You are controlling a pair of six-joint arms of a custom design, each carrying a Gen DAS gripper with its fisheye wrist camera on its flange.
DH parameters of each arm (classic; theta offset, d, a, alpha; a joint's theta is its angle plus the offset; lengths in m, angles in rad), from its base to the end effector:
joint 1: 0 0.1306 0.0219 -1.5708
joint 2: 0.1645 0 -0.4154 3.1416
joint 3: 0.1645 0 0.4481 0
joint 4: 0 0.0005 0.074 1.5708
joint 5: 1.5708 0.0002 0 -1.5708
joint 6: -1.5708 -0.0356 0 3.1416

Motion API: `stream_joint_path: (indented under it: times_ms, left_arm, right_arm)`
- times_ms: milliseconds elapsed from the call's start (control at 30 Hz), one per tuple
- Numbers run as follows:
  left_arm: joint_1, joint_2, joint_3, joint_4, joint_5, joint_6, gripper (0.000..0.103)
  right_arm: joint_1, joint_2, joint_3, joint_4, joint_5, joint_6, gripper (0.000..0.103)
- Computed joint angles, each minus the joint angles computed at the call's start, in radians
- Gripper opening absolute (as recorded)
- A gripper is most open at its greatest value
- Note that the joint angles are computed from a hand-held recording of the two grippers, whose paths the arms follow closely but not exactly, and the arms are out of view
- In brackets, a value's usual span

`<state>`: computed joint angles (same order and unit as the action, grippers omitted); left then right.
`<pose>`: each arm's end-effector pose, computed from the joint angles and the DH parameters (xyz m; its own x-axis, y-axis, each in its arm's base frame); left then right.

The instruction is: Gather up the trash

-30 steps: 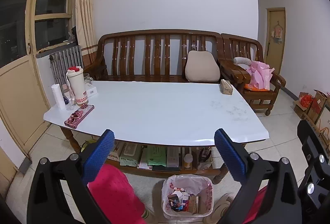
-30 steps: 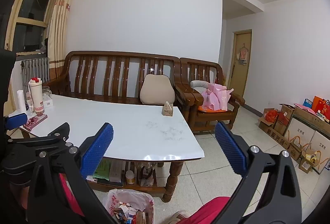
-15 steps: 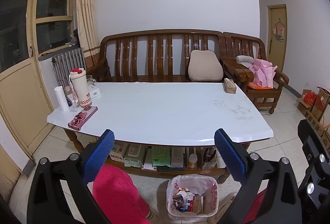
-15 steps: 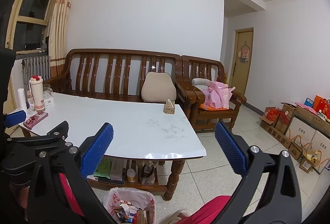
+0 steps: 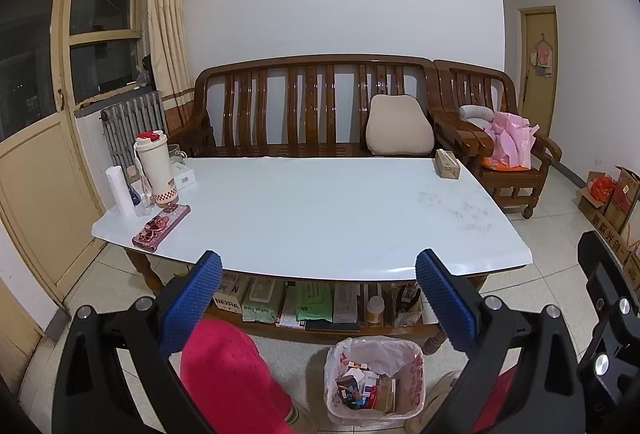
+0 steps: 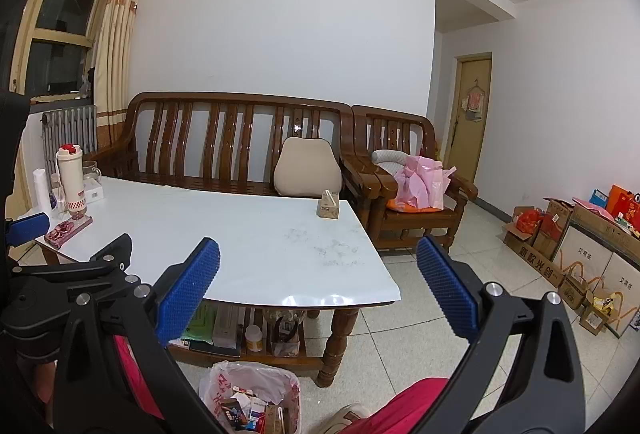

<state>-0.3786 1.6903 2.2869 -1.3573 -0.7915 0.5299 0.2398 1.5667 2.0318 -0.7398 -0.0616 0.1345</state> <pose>0.5486 -0.1915 0.7127 -0.4420 -0.2065 -0.8729 -0.5128 0.8566 0.0571 0.5767 0.1428 0.7117 -0.2216 -0.1920 -0.9561 -0.3273 0.9382 -0.1125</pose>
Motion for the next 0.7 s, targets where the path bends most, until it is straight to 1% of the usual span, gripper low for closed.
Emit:
stream_joint_path:
  times_ms: [200,700]
  left_arm:
    - [0.002,0.002,0.003,-0.004,0.005,-0.002,0.095]
    - [0.008,0.001,-0.001,-0.005,0.013,-0.003,0.095]
  right_arm:
    - [-0.004,0.005,0.007,-0.006,-0.012,-0.001,0.096]
    - [-0.005,0.010,0.011,-0.007,-0.011,0.008,0.096]
